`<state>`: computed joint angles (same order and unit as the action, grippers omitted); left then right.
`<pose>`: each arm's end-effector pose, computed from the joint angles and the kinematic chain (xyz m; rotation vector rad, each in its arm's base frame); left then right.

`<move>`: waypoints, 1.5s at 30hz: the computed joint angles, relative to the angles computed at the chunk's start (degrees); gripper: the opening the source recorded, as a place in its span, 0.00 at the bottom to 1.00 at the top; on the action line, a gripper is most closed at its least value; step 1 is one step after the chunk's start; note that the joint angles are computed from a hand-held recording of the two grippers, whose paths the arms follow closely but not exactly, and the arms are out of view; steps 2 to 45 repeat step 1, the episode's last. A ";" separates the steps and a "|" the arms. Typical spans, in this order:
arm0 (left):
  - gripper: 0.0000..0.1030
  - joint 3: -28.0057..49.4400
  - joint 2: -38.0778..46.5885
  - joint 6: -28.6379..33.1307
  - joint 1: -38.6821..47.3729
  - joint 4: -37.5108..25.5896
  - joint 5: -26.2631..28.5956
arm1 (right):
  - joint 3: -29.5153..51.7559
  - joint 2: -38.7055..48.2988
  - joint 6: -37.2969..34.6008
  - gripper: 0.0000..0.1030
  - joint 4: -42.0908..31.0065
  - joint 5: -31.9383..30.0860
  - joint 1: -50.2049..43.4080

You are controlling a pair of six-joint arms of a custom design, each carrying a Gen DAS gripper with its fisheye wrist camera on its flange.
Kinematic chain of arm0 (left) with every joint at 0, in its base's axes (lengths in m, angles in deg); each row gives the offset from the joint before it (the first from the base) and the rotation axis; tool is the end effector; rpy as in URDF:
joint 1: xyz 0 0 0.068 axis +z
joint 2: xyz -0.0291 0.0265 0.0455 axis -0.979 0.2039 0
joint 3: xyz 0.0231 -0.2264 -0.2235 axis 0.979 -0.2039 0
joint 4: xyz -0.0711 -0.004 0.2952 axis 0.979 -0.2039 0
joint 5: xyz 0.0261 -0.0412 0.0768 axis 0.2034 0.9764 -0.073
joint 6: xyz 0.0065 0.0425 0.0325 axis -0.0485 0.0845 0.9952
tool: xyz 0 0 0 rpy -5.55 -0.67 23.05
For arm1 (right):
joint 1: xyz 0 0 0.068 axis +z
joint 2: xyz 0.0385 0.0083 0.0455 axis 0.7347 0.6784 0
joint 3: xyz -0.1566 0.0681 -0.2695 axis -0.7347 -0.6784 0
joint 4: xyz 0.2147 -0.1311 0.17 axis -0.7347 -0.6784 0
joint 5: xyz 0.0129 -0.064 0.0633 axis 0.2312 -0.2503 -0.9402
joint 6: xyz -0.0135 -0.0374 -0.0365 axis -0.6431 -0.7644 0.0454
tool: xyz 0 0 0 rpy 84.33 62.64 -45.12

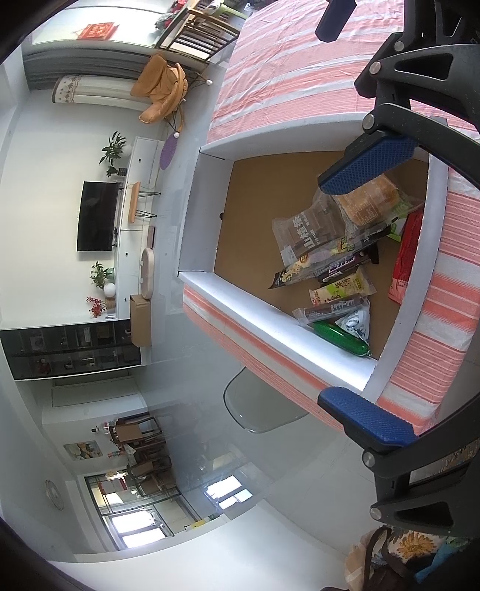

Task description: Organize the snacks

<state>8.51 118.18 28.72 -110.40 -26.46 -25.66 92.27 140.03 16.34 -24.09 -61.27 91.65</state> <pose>0.2436 -0.1326 0.2474 -0.1062 2.3062 0.1176 0.2386 0.2155 0.2711 -0.2755 2.3821 0.0943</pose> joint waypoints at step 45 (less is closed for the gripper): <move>1.00 0.10 0.16 0.15 -0.18 0.01 -0.43 | 0.02 0.00 -0.01 0.81 -0.01 -0.01 0.00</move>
